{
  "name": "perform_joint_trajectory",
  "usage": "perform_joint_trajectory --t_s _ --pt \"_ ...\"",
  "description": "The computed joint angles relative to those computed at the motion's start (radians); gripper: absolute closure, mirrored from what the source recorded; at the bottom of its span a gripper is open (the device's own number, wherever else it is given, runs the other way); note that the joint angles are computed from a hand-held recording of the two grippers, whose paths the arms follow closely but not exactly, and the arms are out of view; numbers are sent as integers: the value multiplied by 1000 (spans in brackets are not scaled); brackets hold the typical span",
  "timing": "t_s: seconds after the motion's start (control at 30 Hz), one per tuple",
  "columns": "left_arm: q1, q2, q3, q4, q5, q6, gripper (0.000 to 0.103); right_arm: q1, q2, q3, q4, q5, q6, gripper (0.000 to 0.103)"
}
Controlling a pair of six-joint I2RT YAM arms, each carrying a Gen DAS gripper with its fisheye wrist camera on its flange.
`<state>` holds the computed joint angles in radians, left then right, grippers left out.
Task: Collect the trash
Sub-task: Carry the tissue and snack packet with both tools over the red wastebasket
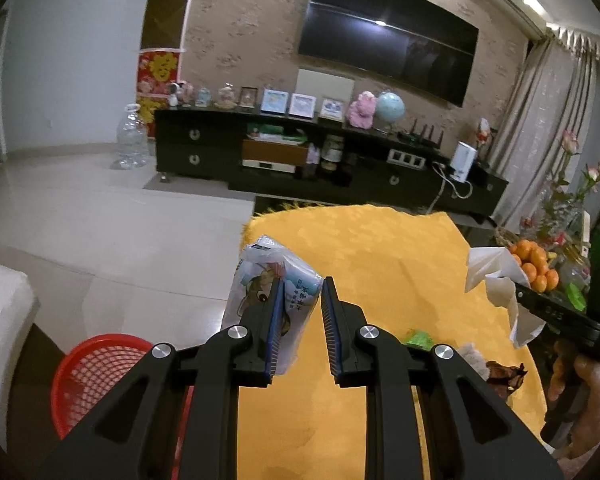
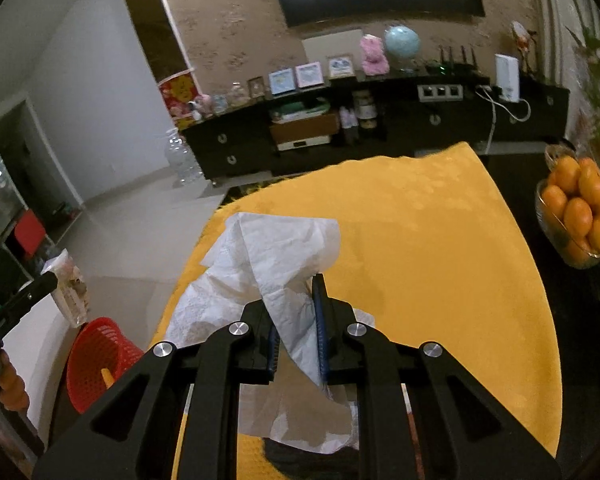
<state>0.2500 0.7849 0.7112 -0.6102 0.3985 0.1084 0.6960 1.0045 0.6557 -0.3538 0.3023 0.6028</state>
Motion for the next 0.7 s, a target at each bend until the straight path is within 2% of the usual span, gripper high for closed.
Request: perform_joint_trajectory --t_s 0.33,0.57,0.7 --pt "407 44 76 -90 207 213 85 192 168 171 10 119 -9 88" --pt "633 147 134 -112 289 345 85 277 385 399 33 74 -96 88" --pt "683 202 148 -89 274 367 84 311 508 514 61 33 -153 88"
